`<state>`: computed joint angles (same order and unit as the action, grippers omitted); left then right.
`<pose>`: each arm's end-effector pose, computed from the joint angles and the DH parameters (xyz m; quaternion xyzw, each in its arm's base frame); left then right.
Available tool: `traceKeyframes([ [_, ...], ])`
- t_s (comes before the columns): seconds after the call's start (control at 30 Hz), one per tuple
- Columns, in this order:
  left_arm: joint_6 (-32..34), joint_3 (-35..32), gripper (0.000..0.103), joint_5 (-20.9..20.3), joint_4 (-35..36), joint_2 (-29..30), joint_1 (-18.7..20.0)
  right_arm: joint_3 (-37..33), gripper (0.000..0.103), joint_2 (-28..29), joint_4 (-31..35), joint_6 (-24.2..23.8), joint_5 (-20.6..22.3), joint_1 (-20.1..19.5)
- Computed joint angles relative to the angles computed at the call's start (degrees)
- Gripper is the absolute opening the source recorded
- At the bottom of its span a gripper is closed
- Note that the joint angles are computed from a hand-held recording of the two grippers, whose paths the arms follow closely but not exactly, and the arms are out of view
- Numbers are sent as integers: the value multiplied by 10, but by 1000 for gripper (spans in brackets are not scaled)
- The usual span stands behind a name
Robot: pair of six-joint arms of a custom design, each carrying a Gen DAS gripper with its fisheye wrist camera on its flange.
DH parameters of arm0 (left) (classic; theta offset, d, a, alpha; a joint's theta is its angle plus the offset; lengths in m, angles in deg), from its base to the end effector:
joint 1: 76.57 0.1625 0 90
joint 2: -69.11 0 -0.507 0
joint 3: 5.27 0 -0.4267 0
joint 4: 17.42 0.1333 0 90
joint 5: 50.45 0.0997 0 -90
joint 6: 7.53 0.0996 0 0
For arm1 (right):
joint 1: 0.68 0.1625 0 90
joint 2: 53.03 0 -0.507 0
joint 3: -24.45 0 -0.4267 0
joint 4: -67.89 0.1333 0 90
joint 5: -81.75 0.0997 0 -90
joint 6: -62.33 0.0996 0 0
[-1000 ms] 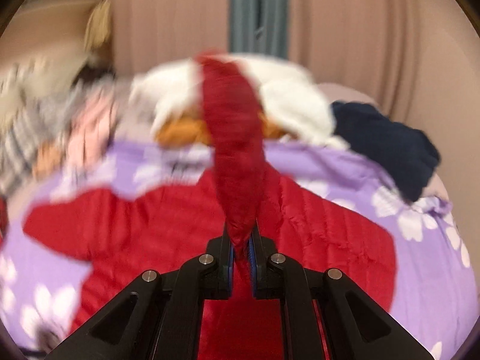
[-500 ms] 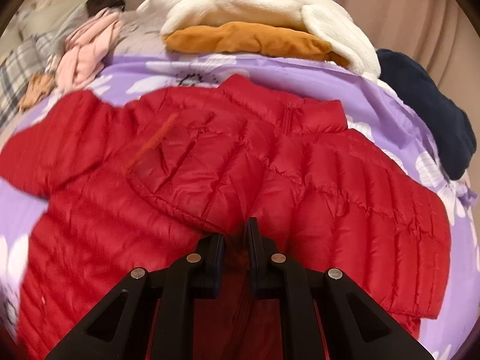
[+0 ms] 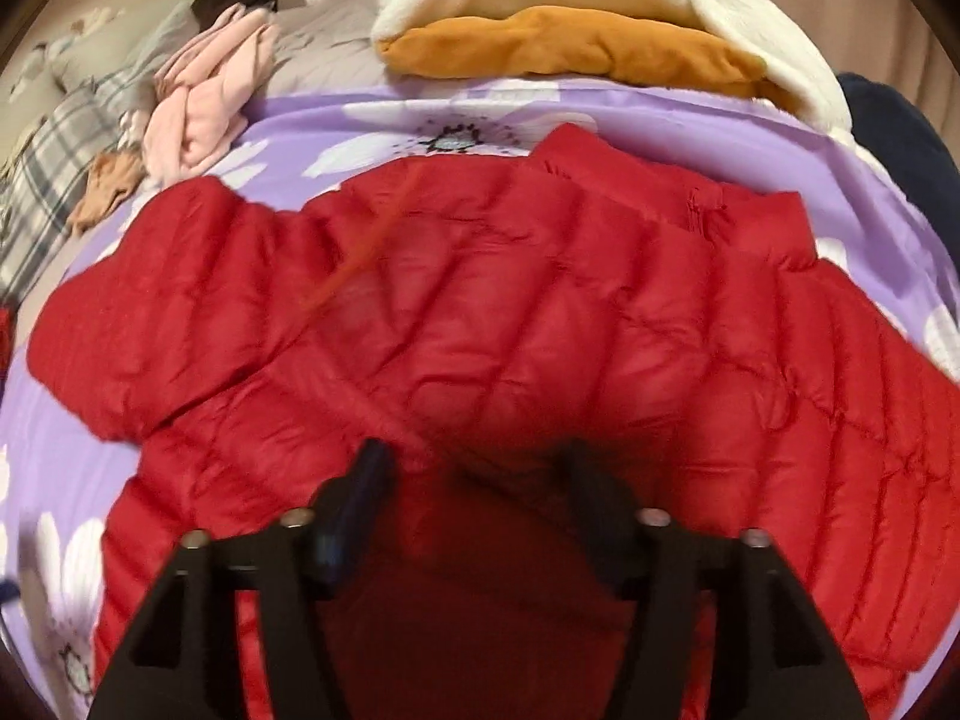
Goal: Fold large clothes
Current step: 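Fold the held sleeve across the jacket body with the right tool, then release, then grasp the other sleeve cuff with the left tool and fold it across the body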
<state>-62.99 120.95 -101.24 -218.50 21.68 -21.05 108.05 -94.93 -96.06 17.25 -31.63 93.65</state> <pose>-0.1504 -0.5657 0.1053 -0.2565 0.8728 -0.4131 0.0429 0.1561 -0.8196 0.1931 0.3421 -0.8781 0.1872 0.2772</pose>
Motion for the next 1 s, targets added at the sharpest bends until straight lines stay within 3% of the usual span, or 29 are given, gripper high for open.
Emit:
traceKeyframes([
  [0.07,12,-4,103,-20,-41,2,17,8,63,-18,22,1,30,2],
  [0.2,14,-7,103,-53,-93,1,48,24,63,-53,27,31,154,-10],
  [0.27,10,-7,103,-64,-111,1,58,8,59,-41,9,55,148,-10],
  [0.3,3,-7,103,-66,-121,1,63,-6,54,-26,-4,71,121,-8],
  [0.33,3,-6,103,-75,-142,4,69,-23,41,-12,2,82,99,-8],
  [0.37,5,-4,103,-82,-156,3,74,-35,36,-2,12,93,84,-8],
  [0.43,-1,-5,103,-85,-176,4,82,-60,36,25,32,101,43,-9],
  [0.6,-3,-11,102,-119,-224,6,111,-52,36,41,-7,37,7,1],
  [0.7,0,-17,103,-138,-244,4,131,-29,36,15,-6,29,37,2],
  [0.8,-10,-22,103,-153,-271,7,150,12,36,-27,-15,26,93,-8],
  [1.0,3,-43,103,-122,-258,-4,163,83,36,-96,-27,16,157,-39],
])
